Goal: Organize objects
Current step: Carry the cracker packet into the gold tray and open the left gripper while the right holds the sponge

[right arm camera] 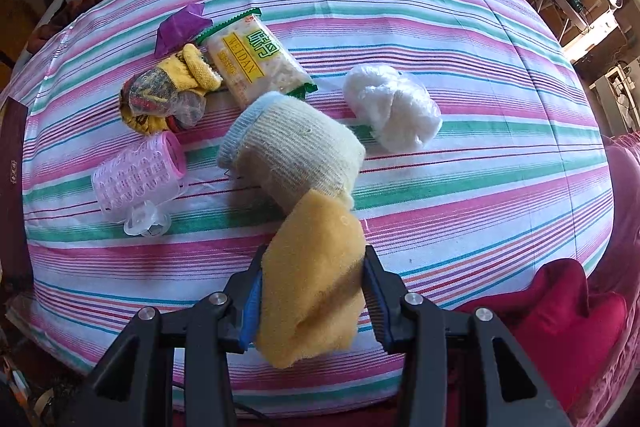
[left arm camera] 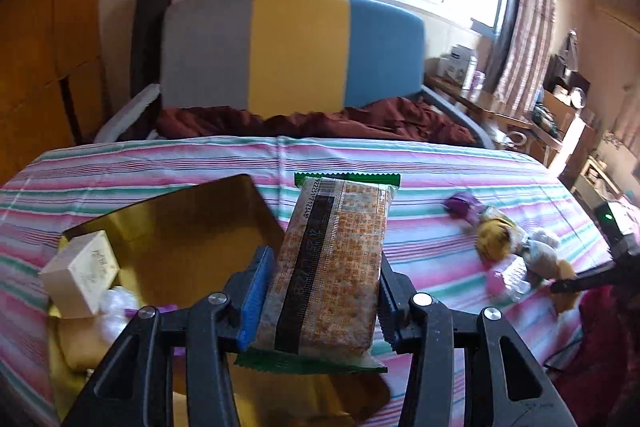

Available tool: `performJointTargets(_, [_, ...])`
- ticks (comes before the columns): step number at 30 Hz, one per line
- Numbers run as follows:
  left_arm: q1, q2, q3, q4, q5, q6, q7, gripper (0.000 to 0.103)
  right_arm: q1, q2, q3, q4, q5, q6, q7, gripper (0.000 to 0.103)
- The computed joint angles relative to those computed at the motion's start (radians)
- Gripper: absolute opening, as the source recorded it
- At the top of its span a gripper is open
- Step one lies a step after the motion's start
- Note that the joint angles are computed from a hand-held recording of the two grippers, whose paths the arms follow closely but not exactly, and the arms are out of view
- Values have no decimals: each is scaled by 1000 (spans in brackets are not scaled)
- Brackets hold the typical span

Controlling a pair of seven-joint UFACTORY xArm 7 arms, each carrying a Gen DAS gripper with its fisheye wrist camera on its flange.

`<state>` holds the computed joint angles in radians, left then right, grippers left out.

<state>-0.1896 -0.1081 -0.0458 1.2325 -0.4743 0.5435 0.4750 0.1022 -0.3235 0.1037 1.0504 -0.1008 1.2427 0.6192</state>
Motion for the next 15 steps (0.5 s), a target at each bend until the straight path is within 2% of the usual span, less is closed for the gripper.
performJointTargets(5, [78, 140, 19, 133, 218, 38, -188, 48, -5, 3, -7, 5, -4, 0, -18, 44])
performJointTargets(10, [122, 247, 27, 229, 325, 94, -288, 48, 3, 6, 5, 8, -6, 2, -1, 44])
performJointTargets(15, [144, 323, 19, 294, 354, 147, -313, 49, 33, 11, 46, 12, -8, 4, 70, 44])
